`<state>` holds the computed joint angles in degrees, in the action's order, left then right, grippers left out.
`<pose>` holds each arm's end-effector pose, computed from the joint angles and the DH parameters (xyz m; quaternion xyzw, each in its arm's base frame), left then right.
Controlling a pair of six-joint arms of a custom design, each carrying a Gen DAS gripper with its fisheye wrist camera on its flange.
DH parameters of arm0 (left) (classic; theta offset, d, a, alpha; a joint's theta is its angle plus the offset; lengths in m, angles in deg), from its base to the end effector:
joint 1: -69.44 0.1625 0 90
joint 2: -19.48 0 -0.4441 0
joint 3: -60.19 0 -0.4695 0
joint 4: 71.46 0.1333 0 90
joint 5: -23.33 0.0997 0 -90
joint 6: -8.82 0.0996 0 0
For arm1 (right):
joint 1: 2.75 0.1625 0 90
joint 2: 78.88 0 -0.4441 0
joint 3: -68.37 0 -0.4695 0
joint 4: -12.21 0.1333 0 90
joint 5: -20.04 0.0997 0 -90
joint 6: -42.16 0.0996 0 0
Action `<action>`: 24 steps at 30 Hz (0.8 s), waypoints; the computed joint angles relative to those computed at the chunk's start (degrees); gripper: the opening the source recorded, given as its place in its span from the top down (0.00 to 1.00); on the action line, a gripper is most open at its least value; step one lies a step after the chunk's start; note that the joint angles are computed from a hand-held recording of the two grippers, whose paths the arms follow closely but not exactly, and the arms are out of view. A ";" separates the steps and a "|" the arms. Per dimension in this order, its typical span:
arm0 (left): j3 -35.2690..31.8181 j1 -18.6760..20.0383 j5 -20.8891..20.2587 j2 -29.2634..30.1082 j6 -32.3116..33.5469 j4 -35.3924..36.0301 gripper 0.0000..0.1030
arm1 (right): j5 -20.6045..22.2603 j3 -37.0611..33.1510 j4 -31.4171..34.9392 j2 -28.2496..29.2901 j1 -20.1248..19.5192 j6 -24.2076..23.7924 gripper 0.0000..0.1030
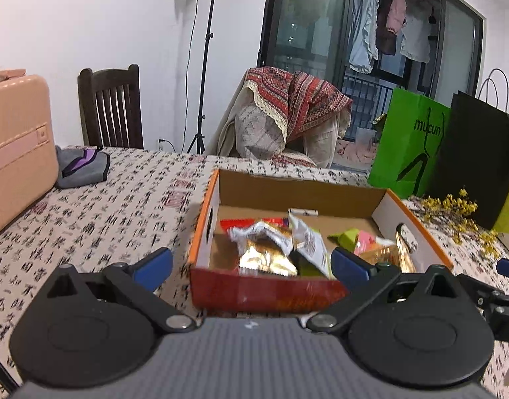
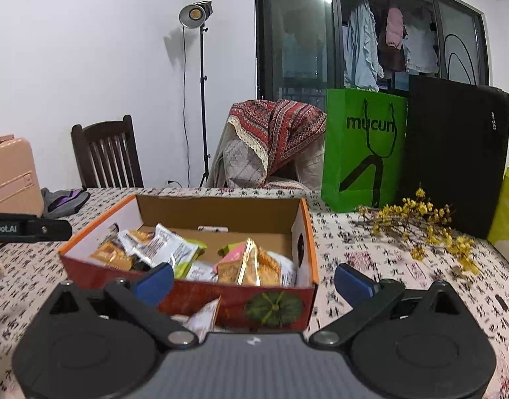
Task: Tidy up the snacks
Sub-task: 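Withdraw both tools from the box back over the packet pile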
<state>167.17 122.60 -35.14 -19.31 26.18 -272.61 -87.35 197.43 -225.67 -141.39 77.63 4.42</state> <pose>-0.2422 -0.6325 0.0106 0.3194 0.8425 -0.3901 0.1896 0.0184 -0.5111 0.2100 0.0866 -0.7513 0.5439 0.3637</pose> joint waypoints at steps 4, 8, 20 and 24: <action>2.75 0.32 -0.34 -1.36 -0.28 -0.14 0.00 | 0.00 2.06 -1.17 0.11 -0.36 0.24 0.00; 4.67 0.97 -0.99 -2.23 -0.12 -0.61 0.00 | 0.20 3.62 -1.92 0.46 -1.01 0.72 0.00; 5.99 3.75 -2.09 -1.80 -0.34 -2.65 0.00 | -3.92 1.19 0.22 4.33 0.11 -0.66 0.00; 5.34 4.39 -2.08 -0.86 -0.32 -4.91 0.00 | -6.29 -1.78 2.99 5.62 1.08 -0.55 0.02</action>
<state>172.51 126.99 -37.22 -20.17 25.86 -277.51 -93.63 195.65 -222.68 -135.77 78.72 3.87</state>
